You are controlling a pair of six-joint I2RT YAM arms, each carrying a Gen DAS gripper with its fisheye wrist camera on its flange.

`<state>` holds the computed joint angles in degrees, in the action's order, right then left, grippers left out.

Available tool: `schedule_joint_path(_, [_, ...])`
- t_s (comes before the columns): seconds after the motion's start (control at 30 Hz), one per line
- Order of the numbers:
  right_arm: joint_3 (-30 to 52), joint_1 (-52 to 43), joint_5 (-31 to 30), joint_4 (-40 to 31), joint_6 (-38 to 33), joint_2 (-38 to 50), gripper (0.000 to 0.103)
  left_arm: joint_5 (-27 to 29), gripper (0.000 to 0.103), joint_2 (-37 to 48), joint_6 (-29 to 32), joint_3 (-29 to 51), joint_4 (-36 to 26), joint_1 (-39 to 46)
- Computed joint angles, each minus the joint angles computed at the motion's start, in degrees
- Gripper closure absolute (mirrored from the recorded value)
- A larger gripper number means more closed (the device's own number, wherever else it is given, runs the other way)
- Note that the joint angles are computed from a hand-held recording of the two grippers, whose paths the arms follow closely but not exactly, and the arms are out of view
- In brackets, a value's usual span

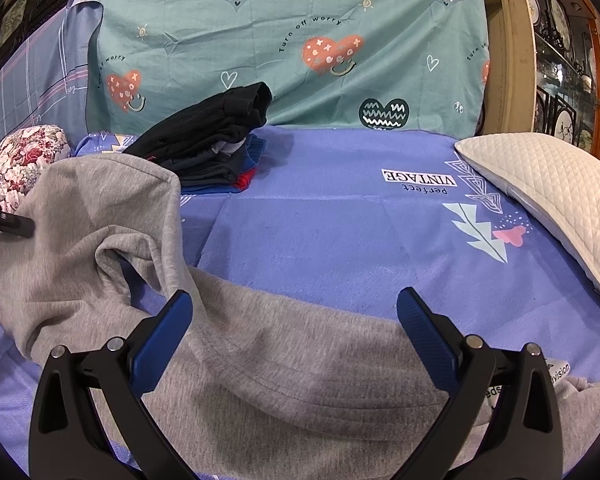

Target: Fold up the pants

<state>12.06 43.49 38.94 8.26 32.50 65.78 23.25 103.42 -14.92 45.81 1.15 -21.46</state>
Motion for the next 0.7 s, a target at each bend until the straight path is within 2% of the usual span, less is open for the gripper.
schedule_joint_path(0.1, [-0.40,-1.37,-1.39,0.29,0.22,-0.52,0.001,-11.52,0.002,-3.29,2.42,-3.82,1.59,-16.47])
schedule_joint_path(0.2, [-0.33,-2.53,-2.57,0.24,0.36,-0.53,0.001,-21.38,0.002,-4.35,3.14,-5.57,1.98,-26.94])
schedule_joint_path(0.27, [-0.05,-2.98,-3.13,0.10,0.17,-0.23,0.001,-20.33,0.002,-6.84,3.82,-8.36,2.84,-31.72])
schedule_joint_path(0.33, [0.10,-2.98,-3.14,0.17,-0.03,0.05,0.001,-16.73,0.002,-9.61,5.59,-10.84,3.35,-33.32])
schedule_joint_path(0.43, [0.14,-2.63,-2.70,0.07,-0.02,0.02,0.001,-14.79,0.002,-14.95,6.33,-14.03,2.98,-33.50])
schedule_joint_path(0.53, [0.06,-2.80,-2.73,0.09,-0.02,-0.13,0.001,-9.99,0.002,-18.78,4.76,-16.12,3.06,-27.19])
schedule_joint_path(0.57, [0.02,-2.80,-2.69,0.11,0.01,-0.16,0.001,-10.07,0.002,-21.23,2.63,-16.86,1.72,-25.54])
schedule_joint_path(0.6, [-0.04,-2.73,-2.61,0.13,0.04,-0.24,0.001,-8.29,0.002,-26.56,4.01,-18.32,-2.43,-21.01])
schedule_joint_path(0.63, [-0.19,-2.67,-2.60,0.17,0.04,-0.45,0.001,-8.36,0.002,-29.00,3.55,-19.02,-3.52,-19.33])
schedule_joint_path(0.7, [-0.36,-2.62,-2.70,0.27,-0.07,-0.69,0.001,-10.58,0.002,-27.50,2.43,-17.84,-3.28,-16.77])
